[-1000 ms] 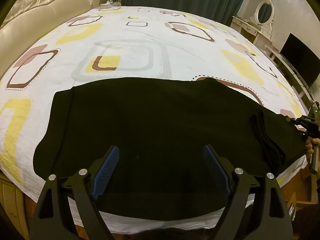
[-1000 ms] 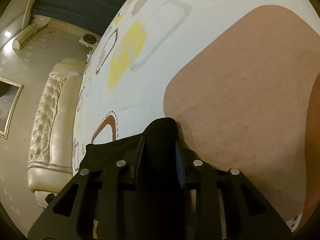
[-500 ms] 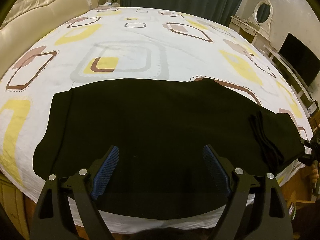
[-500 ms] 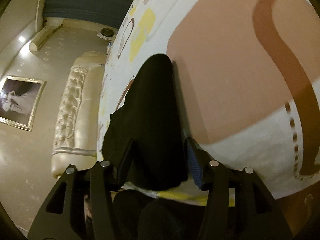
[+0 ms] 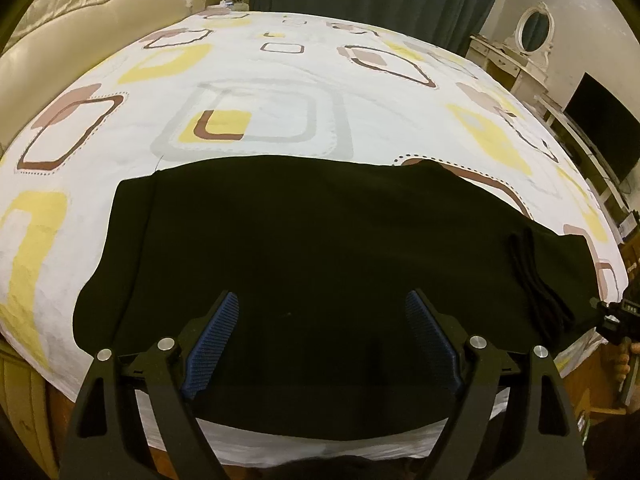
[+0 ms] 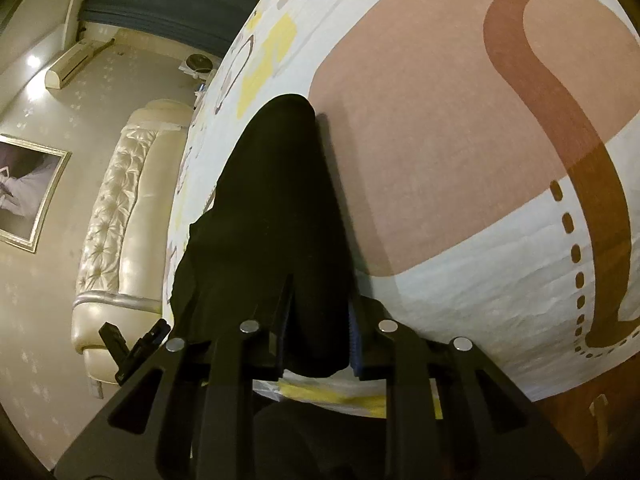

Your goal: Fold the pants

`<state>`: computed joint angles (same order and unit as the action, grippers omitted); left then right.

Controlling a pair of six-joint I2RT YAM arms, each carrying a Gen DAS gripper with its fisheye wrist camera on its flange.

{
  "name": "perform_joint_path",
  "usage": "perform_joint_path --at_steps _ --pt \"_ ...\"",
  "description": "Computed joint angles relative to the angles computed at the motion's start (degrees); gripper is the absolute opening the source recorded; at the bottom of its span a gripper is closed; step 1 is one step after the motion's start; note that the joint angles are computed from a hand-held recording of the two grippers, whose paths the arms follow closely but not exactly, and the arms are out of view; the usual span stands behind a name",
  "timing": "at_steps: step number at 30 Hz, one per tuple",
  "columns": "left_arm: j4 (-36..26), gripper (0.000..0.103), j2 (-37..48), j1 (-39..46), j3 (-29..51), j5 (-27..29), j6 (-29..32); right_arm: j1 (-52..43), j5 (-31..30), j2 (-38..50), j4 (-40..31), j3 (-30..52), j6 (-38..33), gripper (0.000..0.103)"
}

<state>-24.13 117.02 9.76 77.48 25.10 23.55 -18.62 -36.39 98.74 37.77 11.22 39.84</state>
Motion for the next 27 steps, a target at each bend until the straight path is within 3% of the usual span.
perform_joint_path --at_steps 6,8,11,13,15,19,21,27 --pt "-0.9 0.085 -0.1 1.0 0.9 0.8 -0.4 0.0 0.7 -3.2 0.5 -1.9 2.2 0.030" --pt "-0.8 0.085 -0.4 1.3 0.8 1.2 -0.5 1.8 4.9 -10.0 -8.1 -1.1 1.1 0.031" --pt "-1.0 0.085 -0.5 1.7 1.3 1.9 -1.2 7.2 16.9 -24.4 -25.0 1.9 -0.8 0.032" --pt "-1.4 0.085 -0.2 1.8 1.8 2.0 -1.3 9.7 20.9 -30.0 -30.5 3.7 0.0 0.033" --pt "-1.7 0.085 0.2 1.8 2.2 1.7 -1.0 12.7 21.2 -31.8 -31.8 6.2 0.8 0.039" --pt "-2.4 0.085 1.0 1.9 3.1 1.2 -0.2 16.5 15.3 -22.7 -28.1 13.6 -0.5 0.041" --pt "-3.7 0.085 1.6 2.5 4.1 1.7 0.2 18.6 10.7 -13.4 -26.5 20.8 -1.9 0.043" --pt "-6.5 0.085 4.8 4.0 8.0 2.3 -0.1 25.3 8.6 11.8 -36.9 49.8 -9.4 0.047"
